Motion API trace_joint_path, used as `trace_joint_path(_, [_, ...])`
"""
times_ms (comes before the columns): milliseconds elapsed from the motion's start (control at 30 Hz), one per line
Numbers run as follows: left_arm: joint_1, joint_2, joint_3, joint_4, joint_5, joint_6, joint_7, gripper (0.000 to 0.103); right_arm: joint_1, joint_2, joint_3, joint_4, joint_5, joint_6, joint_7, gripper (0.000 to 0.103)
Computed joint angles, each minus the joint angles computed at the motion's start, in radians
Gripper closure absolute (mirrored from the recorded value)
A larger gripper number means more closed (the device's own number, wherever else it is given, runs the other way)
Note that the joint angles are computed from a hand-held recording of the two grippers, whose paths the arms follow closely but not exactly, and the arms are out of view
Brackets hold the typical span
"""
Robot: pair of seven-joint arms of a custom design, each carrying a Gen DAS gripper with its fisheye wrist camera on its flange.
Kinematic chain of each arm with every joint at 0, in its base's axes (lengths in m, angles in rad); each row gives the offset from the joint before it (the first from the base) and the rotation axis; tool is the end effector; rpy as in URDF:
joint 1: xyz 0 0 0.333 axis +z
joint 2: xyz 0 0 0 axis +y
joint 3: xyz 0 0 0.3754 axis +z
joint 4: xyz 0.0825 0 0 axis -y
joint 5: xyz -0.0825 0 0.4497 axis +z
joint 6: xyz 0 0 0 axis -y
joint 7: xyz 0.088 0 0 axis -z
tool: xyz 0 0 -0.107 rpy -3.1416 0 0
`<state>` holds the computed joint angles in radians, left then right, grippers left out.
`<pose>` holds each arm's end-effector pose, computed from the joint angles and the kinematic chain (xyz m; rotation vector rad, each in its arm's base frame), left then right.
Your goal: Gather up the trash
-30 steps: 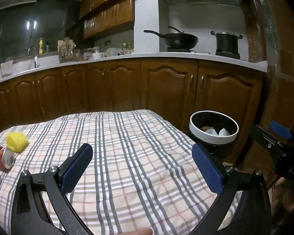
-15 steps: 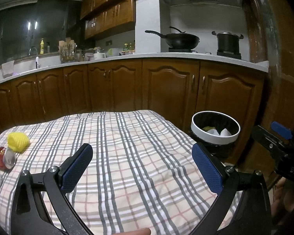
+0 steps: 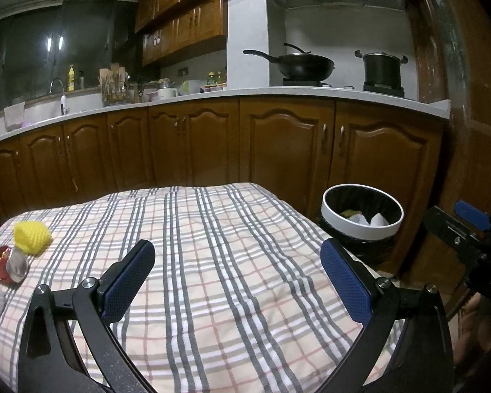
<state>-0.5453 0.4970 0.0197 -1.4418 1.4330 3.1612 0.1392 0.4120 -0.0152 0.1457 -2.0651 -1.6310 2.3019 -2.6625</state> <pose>0.6482 -0.4833 0.5117 -1.0803 1.9277 -1.3236 0.5505 0.3192 0.5134 -1.1299 1.6989 -1.2264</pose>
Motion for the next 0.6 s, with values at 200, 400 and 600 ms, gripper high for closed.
trace_joint_path(200, [-0.006,0.0,0.006,0.004,0.035,-0.002,-0.038,0.0,-0.001,0.0,-0.001,0.0,-0.004,0.002,0.002,0.0])
trace_joint_path(400, [0.008,-0.001,-0.01,0.005,0.052,-0.005,-0.049,0.0,-0.001,-0.003,-0.001,-0.003,-0.012,0.008,0.012,0.0])
trace_joint_path(600, [0.014,-0.003,-0.02,0.003,0.06,-0.013,-0.053,0.0,-0.001,-0.003,0.001,-0.003,-0.017,0.008,0.016,0.0])
